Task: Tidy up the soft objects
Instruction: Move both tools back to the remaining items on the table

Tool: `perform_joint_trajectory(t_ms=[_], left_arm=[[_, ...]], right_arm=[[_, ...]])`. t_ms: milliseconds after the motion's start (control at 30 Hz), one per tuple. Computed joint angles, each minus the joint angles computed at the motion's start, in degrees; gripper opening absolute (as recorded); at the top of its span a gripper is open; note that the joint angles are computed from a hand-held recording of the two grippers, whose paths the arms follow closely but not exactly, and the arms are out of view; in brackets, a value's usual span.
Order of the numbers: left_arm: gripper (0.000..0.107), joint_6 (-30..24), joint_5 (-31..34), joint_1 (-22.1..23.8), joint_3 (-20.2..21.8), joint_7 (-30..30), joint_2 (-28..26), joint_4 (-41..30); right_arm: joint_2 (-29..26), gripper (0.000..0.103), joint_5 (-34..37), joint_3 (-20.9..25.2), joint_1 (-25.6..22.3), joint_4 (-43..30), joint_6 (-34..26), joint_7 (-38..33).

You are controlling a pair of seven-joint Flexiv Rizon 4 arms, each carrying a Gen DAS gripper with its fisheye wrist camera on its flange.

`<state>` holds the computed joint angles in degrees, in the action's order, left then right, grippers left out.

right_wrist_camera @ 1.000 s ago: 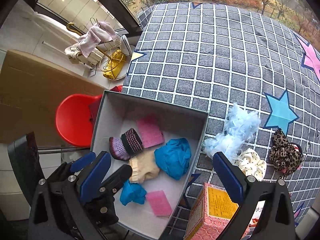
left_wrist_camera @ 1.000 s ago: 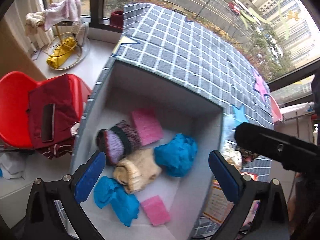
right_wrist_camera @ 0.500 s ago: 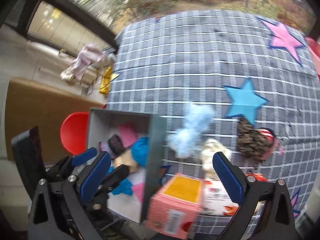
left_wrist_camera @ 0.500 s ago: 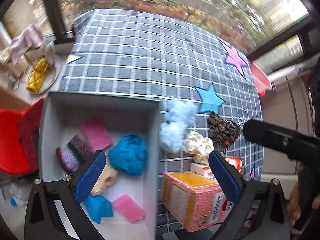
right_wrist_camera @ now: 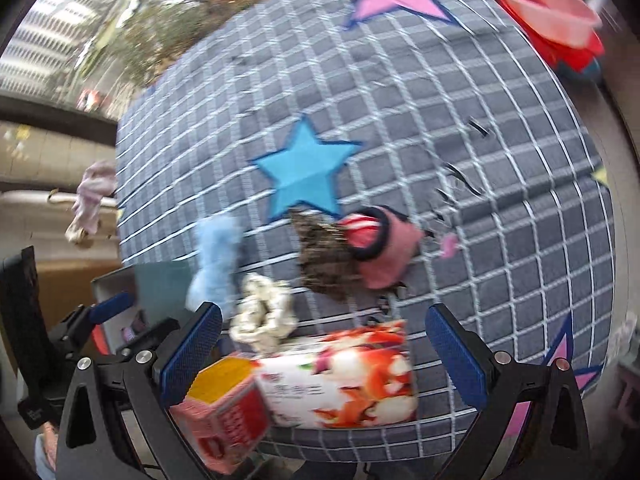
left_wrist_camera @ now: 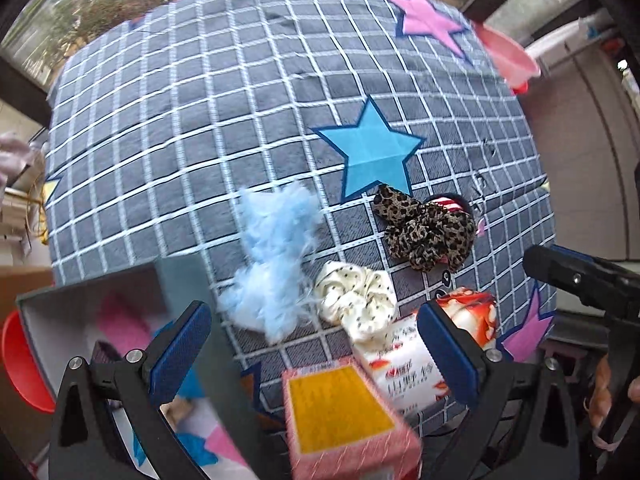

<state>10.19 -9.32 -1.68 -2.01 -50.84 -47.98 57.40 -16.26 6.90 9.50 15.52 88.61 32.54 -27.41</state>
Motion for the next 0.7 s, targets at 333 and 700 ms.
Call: perform_joint_trajectory(t_ms=[333, 700], left_arm=[[0.103, -7.24, 5.97, -4.45, 2.11, -3.71, -9.17, -11.98], [0.103, -13.43, 8.93, -6.58, 3.30, -7.50, -16.37, -21.42]], right_arm=[[0.62, 0.103, 4.81, -0.78, -2.95, 7.61, 5.36, 4.09], [-4.04, 0.103, 11.31, 0.50, -5.73, 7.29, 9.70, 3.20]])
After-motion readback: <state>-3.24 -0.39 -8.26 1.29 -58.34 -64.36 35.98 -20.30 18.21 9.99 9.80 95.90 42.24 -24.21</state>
